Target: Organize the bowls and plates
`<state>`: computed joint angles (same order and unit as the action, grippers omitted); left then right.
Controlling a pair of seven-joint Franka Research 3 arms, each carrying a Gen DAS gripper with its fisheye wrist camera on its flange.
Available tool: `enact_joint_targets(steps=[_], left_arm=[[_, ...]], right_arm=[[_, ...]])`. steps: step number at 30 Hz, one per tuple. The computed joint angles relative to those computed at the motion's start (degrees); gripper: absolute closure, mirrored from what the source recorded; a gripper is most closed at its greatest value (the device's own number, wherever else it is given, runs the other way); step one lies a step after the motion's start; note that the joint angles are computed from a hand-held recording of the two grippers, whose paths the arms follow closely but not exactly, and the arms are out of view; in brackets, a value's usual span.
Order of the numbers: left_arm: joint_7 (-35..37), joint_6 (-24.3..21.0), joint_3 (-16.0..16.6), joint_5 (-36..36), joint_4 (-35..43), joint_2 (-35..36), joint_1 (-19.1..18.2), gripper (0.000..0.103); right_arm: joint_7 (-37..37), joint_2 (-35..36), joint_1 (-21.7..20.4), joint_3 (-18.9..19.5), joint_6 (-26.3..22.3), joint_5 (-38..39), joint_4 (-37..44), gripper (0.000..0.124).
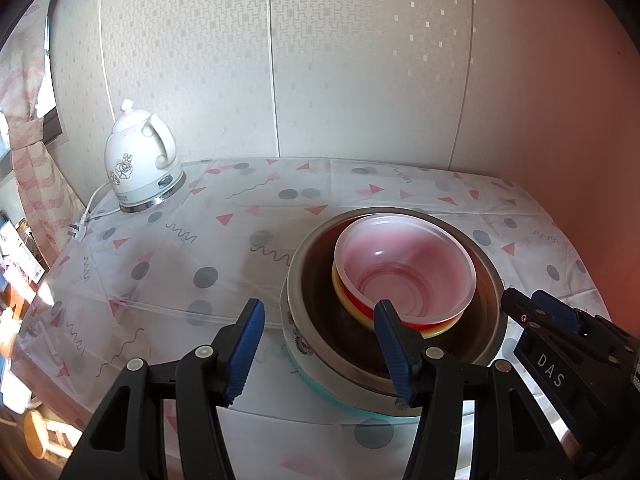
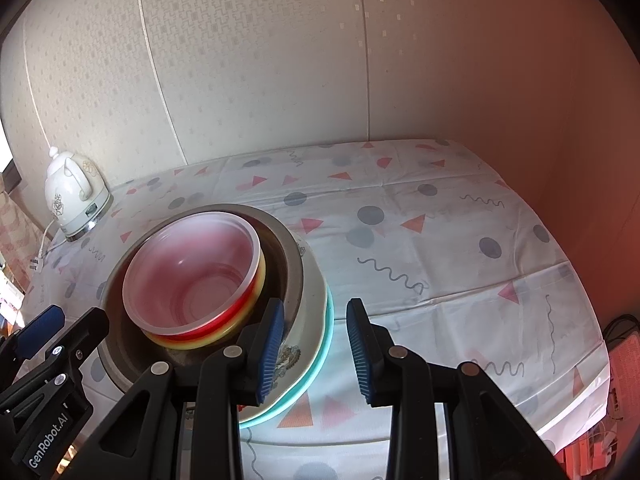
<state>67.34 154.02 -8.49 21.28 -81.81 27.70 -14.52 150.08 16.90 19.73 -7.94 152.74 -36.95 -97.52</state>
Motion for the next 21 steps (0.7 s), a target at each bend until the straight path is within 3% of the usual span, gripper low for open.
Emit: enact_joint_targets(steps=[12, 21], left_arm=[[0.34, -0.31, -0.27, -0.63, 0.40, 0.21, 0.22, 0.045], [-0.86, 3.08, 0.47, 0.38, -0.65, -0.12, 0.00, 0.045]], right_arm=[[-0.24, 0.29, 0.22, -0.17, -0.01, 0.11, 0.20, 0.091], [-0.45, 0.38, 0.23, -0.17, -0.03, 0.05, 0.31, 0.091]])
